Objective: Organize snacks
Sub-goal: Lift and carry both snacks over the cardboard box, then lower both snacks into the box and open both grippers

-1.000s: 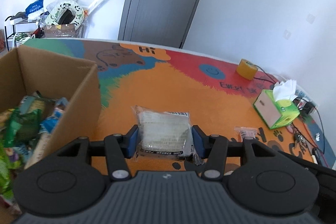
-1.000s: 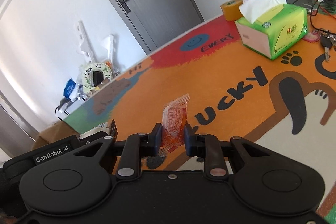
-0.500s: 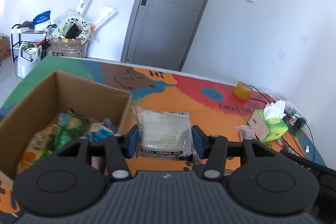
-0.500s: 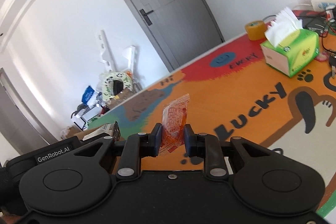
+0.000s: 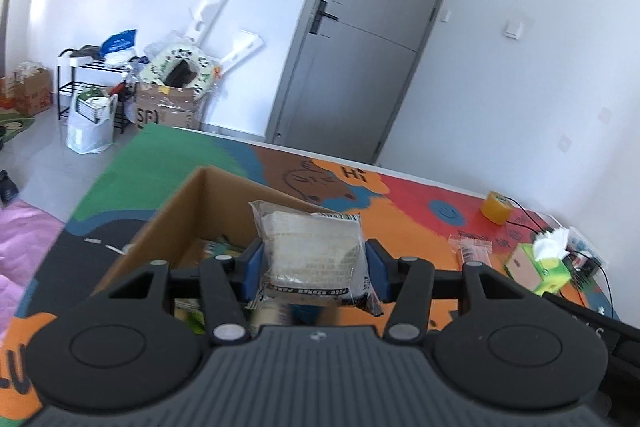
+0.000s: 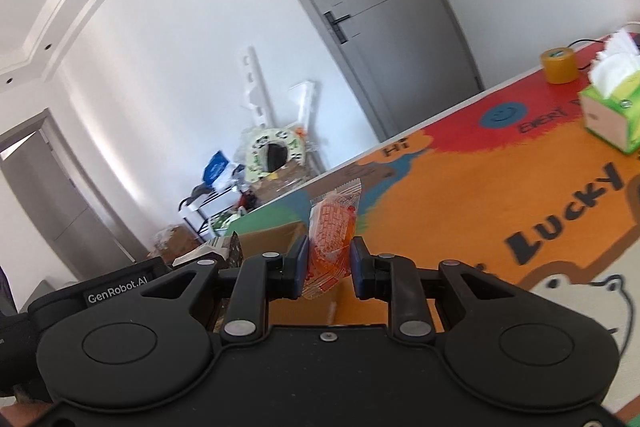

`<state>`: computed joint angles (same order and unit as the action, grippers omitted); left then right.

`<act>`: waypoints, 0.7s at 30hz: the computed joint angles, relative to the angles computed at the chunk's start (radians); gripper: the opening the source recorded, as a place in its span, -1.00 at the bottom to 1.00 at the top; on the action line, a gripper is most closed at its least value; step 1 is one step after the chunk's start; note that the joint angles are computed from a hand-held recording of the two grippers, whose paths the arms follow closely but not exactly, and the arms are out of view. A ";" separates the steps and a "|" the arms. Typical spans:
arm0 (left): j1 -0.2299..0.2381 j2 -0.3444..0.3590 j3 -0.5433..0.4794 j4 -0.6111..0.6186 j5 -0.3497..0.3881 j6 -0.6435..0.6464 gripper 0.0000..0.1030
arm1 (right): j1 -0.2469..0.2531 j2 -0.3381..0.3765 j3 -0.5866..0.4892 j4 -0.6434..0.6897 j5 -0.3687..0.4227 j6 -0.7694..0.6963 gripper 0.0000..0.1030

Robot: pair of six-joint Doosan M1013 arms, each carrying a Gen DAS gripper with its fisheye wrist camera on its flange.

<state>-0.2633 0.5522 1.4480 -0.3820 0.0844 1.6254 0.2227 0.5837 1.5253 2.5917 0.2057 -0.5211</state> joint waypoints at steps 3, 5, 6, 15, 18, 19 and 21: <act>0.013 -0.002 0.004 0.152 -0.004 -0.161 0.01 | 0.007 0.010 -0.017 -0.117 0.005 0.106 -0.55; 0.021 -0.003 0.007 0.152 -0.004 -0.166 0.01 | 0.013 0.016 -0.029 -0.198 0.006 0.184 -0.55; 0.024 -0.002 0.007 0.162 -0.003 -0.178 0.01 | 0.015 0.020 -0.036 -0.239 0.007 0.220 -0.55; 0.054 0.013 -0.002 0.031 0.014 -0.074 0.01 | 0.039 0.047 -0.089 -0.486 -0.019 0.446 -0.55; 0.061 0.023 -0.015 -0.004 0.022 -0.047 0.01 | 0.044 0.057 -0.110 -0.582 -0.030 0.539 -0.55; 0.062 0.026 -0.020 -0.028 0.026 -0.025 0.01 | 0.046 0.060 -0.116 -0.611 -0.034 0.566 -0.55; 0.067 0.036 -0.035 -0.094 0.039 0.042 0.01 | 0.050 0.066 -0.129 -0.675 -0.042 0.629 -0.54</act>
<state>-0.1967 0.5881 1.4135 -0.4760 0.1229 1.6675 0.2728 0.6498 1.3962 1.9164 0.1635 0.1074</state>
